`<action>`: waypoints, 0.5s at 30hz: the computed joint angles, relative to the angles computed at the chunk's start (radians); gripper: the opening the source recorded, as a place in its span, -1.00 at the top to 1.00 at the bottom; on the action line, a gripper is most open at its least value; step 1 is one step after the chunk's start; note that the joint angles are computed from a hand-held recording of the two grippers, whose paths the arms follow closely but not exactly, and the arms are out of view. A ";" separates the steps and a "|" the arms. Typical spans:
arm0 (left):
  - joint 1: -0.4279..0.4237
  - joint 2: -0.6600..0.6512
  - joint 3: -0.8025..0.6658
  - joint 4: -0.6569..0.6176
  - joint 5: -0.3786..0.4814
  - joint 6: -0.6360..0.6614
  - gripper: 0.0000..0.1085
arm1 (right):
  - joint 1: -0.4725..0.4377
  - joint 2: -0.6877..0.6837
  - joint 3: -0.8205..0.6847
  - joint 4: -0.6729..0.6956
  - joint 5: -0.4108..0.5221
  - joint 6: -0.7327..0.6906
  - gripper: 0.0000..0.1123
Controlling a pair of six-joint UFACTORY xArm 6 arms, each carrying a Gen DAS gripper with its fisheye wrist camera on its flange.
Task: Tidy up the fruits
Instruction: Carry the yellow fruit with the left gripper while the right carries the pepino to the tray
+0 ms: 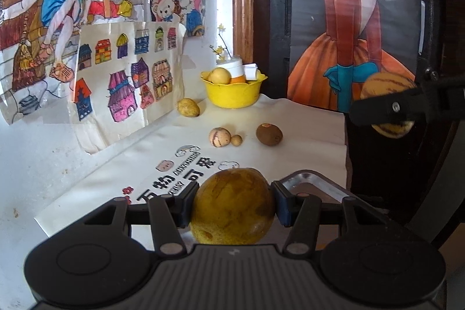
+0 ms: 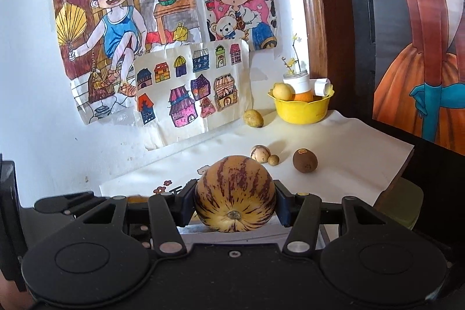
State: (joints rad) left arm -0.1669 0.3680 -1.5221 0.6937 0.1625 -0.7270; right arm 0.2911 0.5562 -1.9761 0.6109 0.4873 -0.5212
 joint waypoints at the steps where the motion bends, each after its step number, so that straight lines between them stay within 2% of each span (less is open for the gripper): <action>1: -0.002 0.001 0.004 -0.011 -0.005 0.009 -0.06 | -0.002 -0.001 0.002 -0.001 -0.001 0.001 0.02; 4: -0.010 0.010 0.021 -0.042 -0.029 0.021 -0.06 | -0.006 0.000 0.005 -0.003 0.001 0.006 0.02; 7: -0.024 0.027 0.036 -0.146 -0.037 0.108 -0.06 | -0.010 0.014 -0.007 -0.016 0.008 0.022 0.02; 15: -0.052 0.074 0.040 -0.260 -0.046 0.226 -0.06 | -0.022 0.074 -0.056 -0.055 0.038 0.068 0.02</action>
State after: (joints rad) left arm -0.2186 0.4418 -1.4823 0.4333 0.1168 -0.5005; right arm 0.2694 0.6307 -2.0320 0.5563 0.5253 -0.4534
